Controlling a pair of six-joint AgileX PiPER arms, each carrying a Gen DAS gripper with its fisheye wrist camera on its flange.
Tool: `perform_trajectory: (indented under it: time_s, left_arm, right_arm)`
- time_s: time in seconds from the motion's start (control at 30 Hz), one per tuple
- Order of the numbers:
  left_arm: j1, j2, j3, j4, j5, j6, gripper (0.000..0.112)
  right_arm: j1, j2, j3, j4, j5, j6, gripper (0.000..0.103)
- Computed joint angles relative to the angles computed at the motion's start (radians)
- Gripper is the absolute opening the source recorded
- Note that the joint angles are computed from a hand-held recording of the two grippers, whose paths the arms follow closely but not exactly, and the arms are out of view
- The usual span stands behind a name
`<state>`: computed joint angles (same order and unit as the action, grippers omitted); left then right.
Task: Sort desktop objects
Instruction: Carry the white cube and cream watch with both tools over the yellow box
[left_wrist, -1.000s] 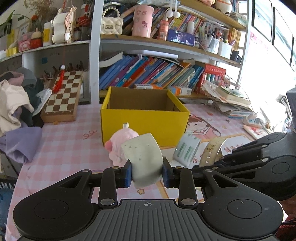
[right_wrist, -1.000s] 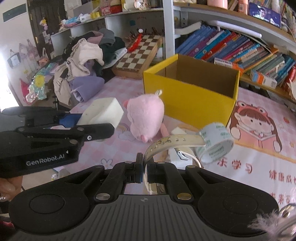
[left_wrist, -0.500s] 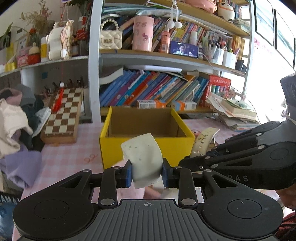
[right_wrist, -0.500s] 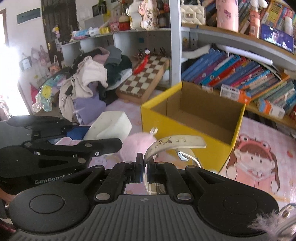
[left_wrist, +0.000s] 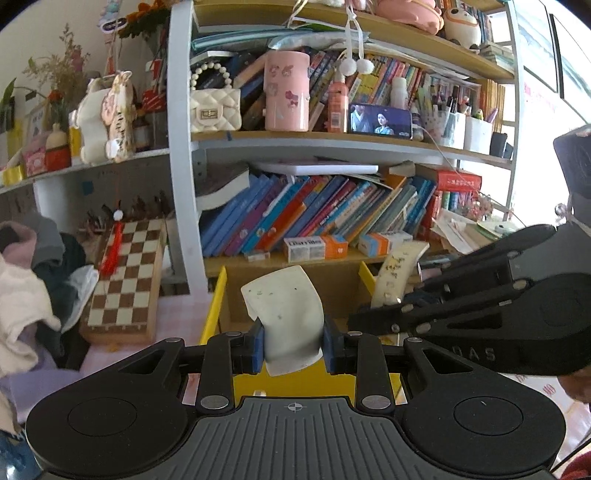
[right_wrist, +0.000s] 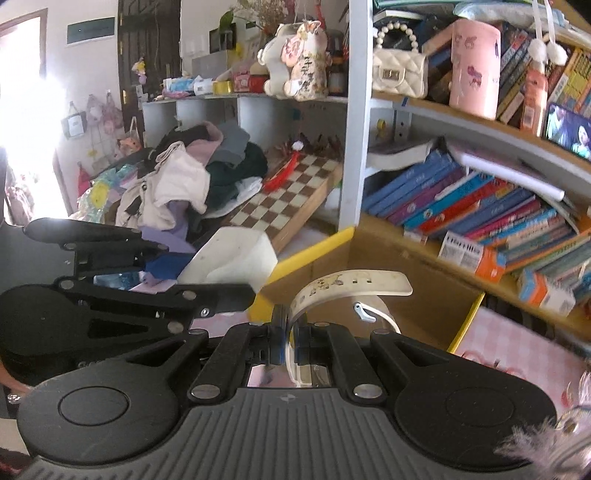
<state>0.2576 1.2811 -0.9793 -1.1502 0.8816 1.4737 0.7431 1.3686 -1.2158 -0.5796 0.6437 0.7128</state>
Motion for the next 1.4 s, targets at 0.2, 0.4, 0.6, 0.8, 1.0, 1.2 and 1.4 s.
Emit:
perform_trajectory:
  time_s: [0.2, 0.4, 0.6, 0.8, 1.0, 1.2, 1.4]
  left_arm:
    - [-0.137, 0.090, -0.083, 0.053, -0.127, -0.070, 0.028]
    - [-0.233, 0.210, -0.187, 0.184, -0.224, -0.191, 0.027]
    - [-0.309, 0.347, -0.323, 0.391, -0.275, -0.363, 0.027]
    - [-0.369, 0.479, -0.455, 0.594, -0.266, -0.540, 0.027]
    - [-0.409, 0.573, -0.551, 0.739, -0.244, -0.669, 0.027]
    - [-0.442, 0.628, -0.604, 0.838, -0.207, -0.736, 0.027]
    - [-0.465, 0.669, -0.644, 0.884, -0.181, -0.771, 0.027]
  right_arm:
    - [-0.185, 0.056, -0.053, 0.243, -0.073, -0.317, 0.004]
    - [-0.321, 0.184, -0.132, 0.446, -0.098, -0.604, 0.004]
    - [-0.404, 0.348, -0.281, 0.595, -0.051, -0.863, 0.004]
    - [-0.449, 0.512, -0.444, 0.663, 0.043, -1.022, 0.004]
    - [-0.470, 0.612, -0.538, 0.675, 0.112, -1.112, 0.004]
    - [-0.485, 0.677, -0.611, 0.665, 0.182, -1.155, 0.004]
    - [-0.495, 0.715, -0.662, 0.655, 0.229, -1.184, 0.005]
